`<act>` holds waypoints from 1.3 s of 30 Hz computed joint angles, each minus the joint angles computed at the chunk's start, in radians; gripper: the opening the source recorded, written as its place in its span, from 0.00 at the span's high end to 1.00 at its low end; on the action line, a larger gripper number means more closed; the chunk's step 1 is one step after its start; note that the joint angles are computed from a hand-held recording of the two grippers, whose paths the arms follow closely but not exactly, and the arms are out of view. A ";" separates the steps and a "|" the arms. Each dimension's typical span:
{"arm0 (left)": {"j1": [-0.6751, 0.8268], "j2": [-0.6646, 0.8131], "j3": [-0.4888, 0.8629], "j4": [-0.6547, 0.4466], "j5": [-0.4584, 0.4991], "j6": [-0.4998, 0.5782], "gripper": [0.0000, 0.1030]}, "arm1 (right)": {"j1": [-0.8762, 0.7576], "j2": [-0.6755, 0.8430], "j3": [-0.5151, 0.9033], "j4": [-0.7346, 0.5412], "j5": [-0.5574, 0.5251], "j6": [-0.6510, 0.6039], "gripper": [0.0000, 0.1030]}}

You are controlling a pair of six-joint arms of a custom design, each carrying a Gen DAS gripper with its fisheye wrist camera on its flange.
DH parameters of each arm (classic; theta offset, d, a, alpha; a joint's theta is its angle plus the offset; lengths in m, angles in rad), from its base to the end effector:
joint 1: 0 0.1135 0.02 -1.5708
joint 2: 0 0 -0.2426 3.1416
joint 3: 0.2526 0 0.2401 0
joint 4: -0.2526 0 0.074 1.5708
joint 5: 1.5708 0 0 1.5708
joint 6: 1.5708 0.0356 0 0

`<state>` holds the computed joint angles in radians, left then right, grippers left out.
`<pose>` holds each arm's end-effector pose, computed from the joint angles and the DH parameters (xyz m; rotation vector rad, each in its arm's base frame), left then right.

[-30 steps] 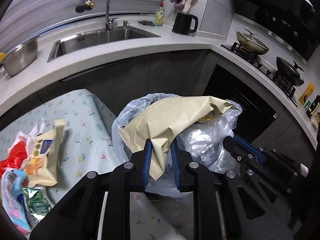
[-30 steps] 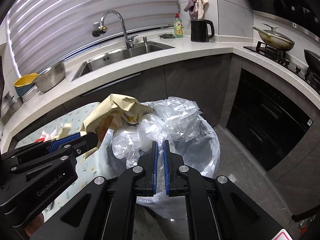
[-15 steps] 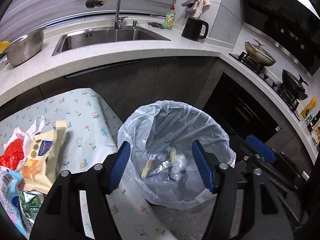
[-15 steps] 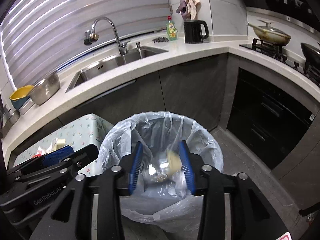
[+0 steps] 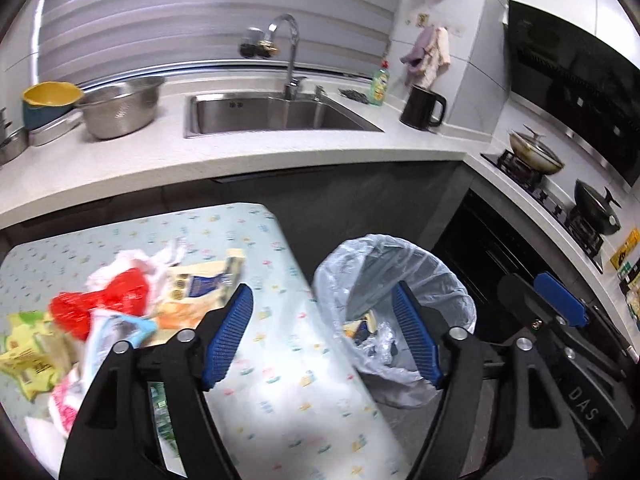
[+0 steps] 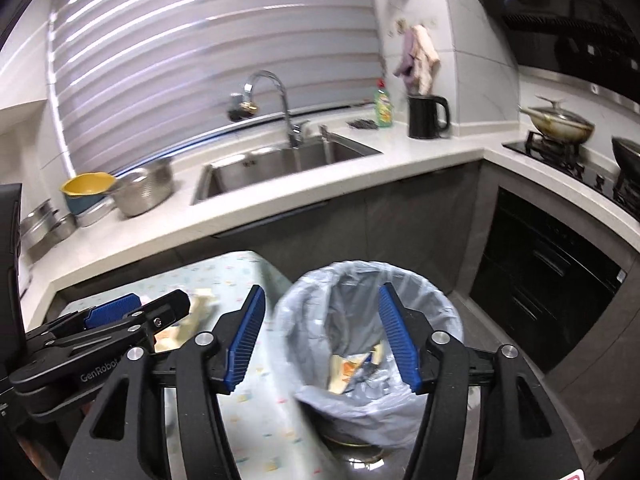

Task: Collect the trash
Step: 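Return both tools to the table and grasp the white sponge with the left tool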

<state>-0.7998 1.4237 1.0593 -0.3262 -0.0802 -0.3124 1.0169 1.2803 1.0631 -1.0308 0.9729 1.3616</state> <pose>0.2163 -0.2185 0.2570 0.5145 2.2499 -0.4950 0.1409 0.1719 0.2653 0.5454 2.0647 -0.0975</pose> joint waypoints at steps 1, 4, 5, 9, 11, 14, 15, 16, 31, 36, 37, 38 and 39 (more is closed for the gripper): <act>0.020 -0.038 -0.021 -0.017 0.002 -0.002 0.30 | 0.024 0.032 0.038 -0.009 0.006 0.007 0.41; 0.098 -0.167 -0.090 -0.070 0.025 0.003 0.29 | 0.084 0.129 0.144 -0.029 0.019 0.013 0.40; 0.127 -0.203 -0.106 -0.092 0.029 0.012 0.29 | 0.096 0.162 0.176 -0.020 0.017 0.001 0.40; 0.271 -0.343 -0.174 -0.178 0.070 0.060 0.27 | 0.146 0.285 0.298 0.005 0.008 -0.032 0.40; 0.347 -0.399 -0.201 -0.221 0.085 0.096 0.26 | 0.162 0.347 0.354 0.046 -0.008 -0.067 0.40; 0.492 -0.474 -0.249 -0.260 0.125 0.166 0.18 | 0.174 0.445 0.442 0.094 -0.038 -0.118 0.40; 0.546 -0.498 -0.269 -0.271 0.142 0.193 0.16 | 0.173 0.472 0.463 0.113 -0.050 -0.132 0.40; 0.603 -0.511 -0.284 -0.276 0.166 0.223 0.15 | 0.173 0.501 0.483 0.143 -0.068 -0.153 0.40; 1.271 -0.380 -0.412 -0.263 0.456 0.552 0.10 | 0.048 0.835 0.683 0.425 -0.351 -0.282 0.40; 1.328 -0.318 -0.429 -0.235 0.470 0.595 0.09 | 0.003 0.928 0.764 0.424 -0.409 -0.293 0.40; 1.335 -0.302 -0.431 -0.237 0.476 0.603 0.09 | -0.005 0.955 0.792 0.413 -0.421 -0.295 0.40; 1.342 -0.287 -0.433 -0.235 0.482 0.613 0.09 | -0.011 0.974 0.811 0.410 -0.433 -0.299 0.40; 1.345 -0.276 -0.437 -0.234 0.483 0.617 0.09 | -0.018 0.995 0.831 0.405 -0.445 -0.301 0.40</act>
